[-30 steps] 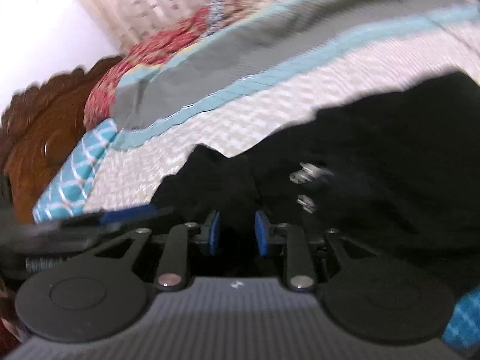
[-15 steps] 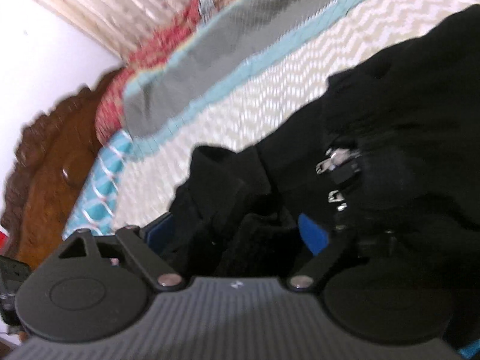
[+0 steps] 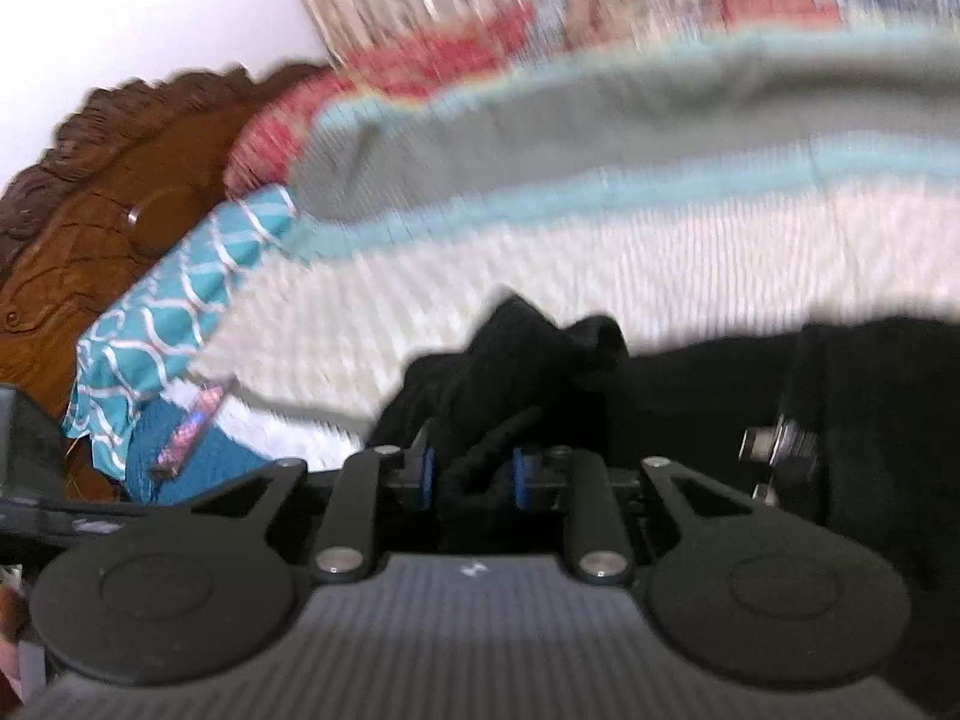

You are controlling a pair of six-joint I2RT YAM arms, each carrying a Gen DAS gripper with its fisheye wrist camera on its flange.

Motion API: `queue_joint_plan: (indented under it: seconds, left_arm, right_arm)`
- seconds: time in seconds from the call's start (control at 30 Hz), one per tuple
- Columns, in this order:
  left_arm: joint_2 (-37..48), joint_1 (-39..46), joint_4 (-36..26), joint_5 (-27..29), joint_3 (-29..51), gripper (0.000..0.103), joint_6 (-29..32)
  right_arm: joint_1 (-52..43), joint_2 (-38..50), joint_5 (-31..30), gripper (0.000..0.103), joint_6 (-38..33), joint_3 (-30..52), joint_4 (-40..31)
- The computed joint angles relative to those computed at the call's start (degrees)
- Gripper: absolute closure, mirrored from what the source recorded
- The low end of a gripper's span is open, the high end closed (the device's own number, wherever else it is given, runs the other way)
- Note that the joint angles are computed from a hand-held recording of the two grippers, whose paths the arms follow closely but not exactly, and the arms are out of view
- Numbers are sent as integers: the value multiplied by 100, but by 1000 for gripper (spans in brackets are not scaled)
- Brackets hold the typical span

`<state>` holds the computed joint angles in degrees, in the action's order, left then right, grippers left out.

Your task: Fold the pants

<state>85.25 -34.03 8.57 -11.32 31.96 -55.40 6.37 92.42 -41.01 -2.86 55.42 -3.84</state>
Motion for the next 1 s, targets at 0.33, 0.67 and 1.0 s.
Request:
queue_joint_plan:
  seconds: [0.33,0.67,1.0]
  left_arm:
    - [590,-224,-216,86,472,7,25]
    - [771,-170,-263,176,470,3,-129]
    - [838,-147,-293,216,492,1,-150]
  right_arm:
    - [-648,1153,638,76,607,142,-391]
    - [-700,1384,413,68,851,276,-291]
    - [-822,1251,134,60,1359,90,-295]
